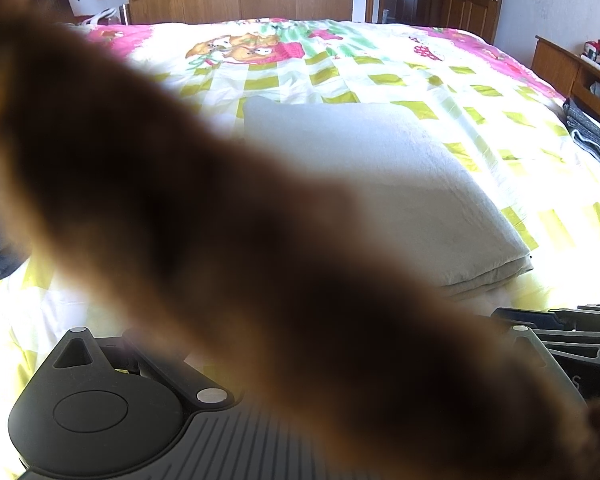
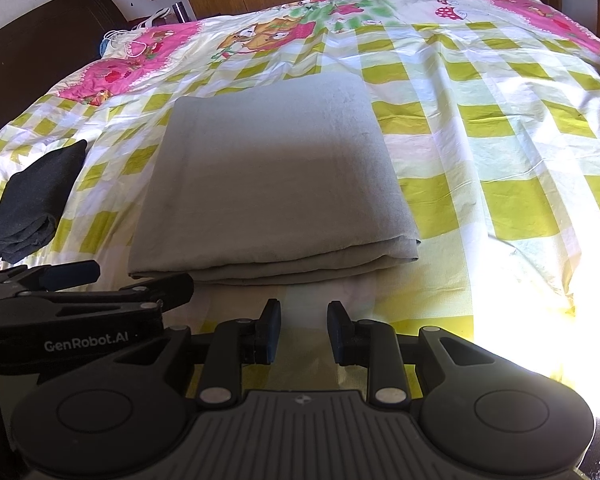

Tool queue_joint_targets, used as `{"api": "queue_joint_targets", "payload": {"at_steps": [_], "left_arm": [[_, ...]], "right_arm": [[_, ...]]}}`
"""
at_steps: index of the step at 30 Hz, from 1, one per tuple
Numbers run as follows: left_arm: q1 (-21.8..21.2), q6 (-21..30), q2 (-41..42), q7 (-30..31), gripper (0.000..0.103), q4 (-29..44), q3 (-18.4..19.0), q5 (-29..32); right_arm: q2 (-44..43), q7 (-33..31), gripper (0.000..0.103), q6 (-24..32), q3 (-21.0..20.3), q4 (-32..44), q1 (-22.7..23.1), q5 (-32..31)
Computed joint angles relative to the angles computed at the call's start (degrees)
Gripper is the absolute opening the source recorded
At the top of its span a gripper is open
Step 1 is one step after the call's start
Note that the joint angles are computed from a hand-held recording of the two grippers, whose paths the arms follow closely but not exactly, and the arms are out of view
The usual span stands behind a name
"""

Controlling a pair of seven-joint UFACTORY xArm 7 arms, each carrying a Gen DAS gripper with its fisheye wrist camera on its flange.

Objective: Fold towel

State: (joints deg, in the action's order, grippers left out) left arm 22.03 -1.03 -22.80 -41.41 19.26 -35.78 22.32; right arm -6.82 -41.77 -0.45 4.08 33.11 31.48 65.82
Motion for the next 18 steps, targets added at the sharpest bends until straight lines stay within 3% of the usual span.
{"api": "queue_joint_targets", "payload": {"at_steps": [3,10,18], "left_arm": [[-1.79,0.85,0.69,0.25,0.1,0.26,1.83,-0.4],[0.62,1.08,-0.26,-2.23,0.1,0.39,-0.83,1.68],[0.44,1.18,0.91,-2.85,0.1,0.8,-0.02,2.78]], "right_arm": [[-0.35,-0.18,0.04,0.59,-0.29,-0.05,0.01,-0.01],[-0.55,0.14,0.04,1.21,-0.07,-0.17,-0.63,-0.54],[-0.28,3.45,0.04,0.76,0.16,-0.5,-0.82,-4.32]]}}
